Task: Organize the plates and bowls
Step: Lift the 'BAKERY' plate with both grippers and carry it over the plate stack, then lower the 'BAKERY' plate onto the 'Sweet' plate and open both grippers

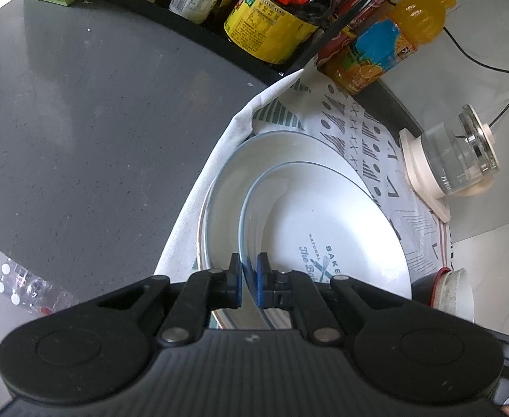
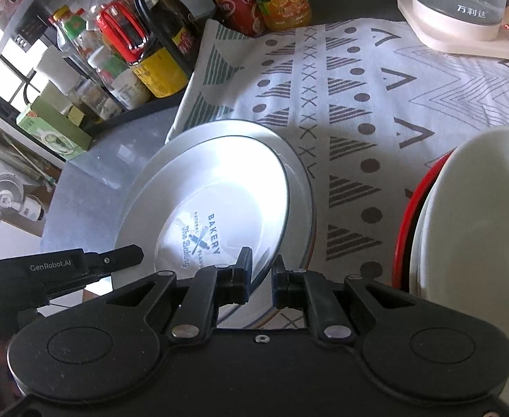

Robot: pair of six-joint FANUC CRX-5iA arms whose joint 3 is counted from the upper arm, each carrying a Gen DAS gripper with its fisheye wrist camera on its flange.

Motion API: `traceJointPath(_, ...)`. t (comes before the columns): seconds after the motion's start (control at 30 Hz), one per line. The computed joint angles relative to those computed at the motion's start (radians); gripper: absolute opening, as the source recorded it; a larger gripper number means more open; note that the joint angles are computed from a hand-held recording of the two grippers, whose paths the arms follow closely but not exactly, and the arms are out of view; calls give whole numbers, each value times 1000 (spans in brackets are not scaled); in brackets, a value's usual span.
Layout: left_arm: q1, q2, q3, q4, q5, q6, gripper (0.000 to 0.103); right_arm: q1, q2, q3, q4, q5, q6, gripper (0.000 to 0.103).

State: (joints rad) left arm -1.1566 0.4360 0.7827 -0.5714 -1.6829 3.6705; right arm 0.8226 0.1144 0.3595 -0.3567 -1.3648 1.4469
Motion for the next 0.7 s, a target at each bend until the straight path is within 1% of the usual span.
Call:
traceJointPath(0.33,8,11,8,3,-10,-28,6,4,2,-10,8,6,-16,11)
traceJointPath(0.53,10,30,39,-7,-50,-66,6,-1,14,2,-6,-5,-41,12)
traceJointPath(0.6,9,50,72,-13,-82,-93,6,-10,22,14,-25,-20,-48,15)
traceJointPath(0.63,9,60,86,-16,-96,-105,6,-16,26,20,-38,-30,-52,16)
traceJointPath(0.7,9,63,92,-17,-103,-108,6,-19,27,23,-44,-34,-57,16)
